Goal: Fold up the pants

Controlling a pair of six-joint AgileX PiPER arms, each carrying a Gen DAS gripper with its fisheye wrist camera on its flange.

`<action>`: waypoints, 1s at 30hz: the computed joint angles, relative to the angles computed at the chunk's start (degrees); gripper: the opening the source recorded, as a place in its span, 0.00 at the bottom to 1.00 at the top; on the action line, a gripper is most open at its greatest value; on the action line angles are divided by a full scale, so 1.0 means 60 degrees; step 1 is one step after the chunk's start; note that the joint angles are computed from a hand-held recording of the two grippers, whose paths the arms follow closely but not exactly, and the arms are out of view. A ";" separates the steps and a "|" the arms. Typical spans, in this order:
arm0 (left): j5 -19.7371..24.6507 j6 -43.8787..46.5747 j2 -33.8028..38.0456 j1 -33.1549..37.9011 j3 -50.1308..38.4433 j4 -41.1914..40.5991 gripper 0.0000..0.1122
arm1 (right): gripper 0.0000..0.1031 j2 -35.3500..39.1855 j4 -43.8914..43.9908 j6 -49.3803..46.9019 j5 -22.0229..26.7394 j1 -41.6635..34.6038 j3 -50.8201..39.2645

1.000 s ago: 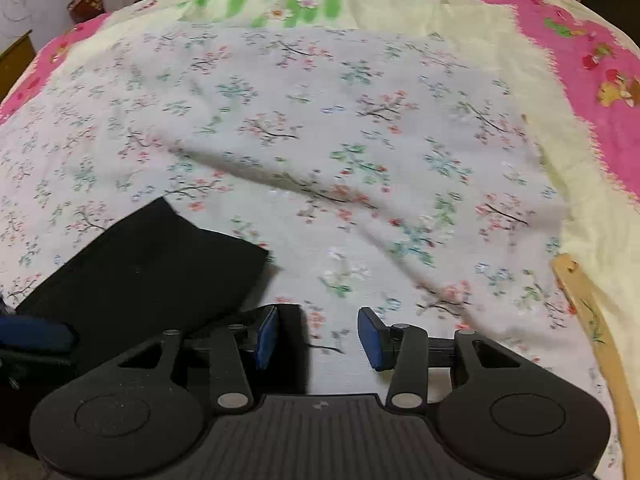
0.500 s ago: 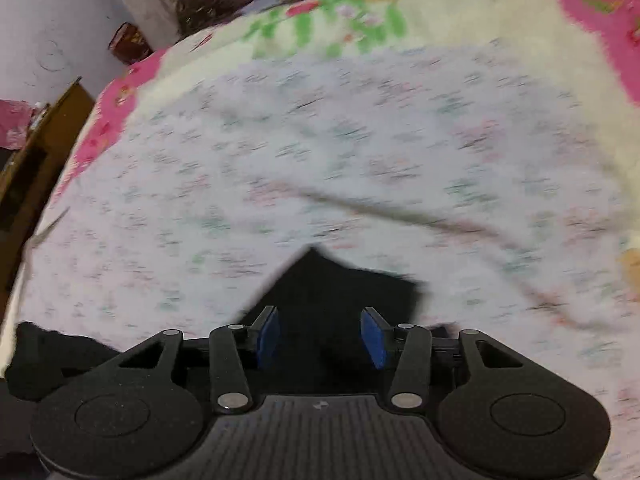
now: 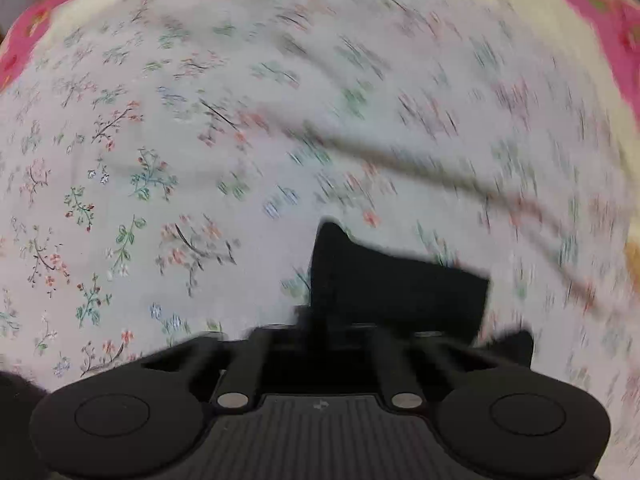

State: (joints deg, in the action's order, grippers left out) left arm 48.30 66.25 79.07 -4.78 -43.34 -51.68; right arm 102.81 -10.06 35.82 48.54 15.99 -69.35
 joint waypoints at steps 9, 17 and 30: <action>0.0295 -0.0347 -0.0295 0.0035 -0.0123 0.0322 0.50 | 0.00 -0.5139 0.1860 -0.0052 -0.1258 -0.1765 0.3537; -0.0220 -0.1319 -0.0585 -0.1526 -0.0018 0.1169 0.50 | 0.03 -0.6548 0.4597 -0.2472 -0.2302 -0.4069 0.6223; -0.0725 -0.3199 -0.0959 -0.3292 0.0276 0.2483 0.50 | 0.31 -0.6395 0.2506 -0.2474 -0.2623 -0.4143 0.6349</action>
State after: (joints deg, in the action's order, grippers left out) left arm 43.95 47.06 73.32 -24.53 -41.69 -36.78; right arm 64.44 4.98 20.98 32.80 -8.87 -31.26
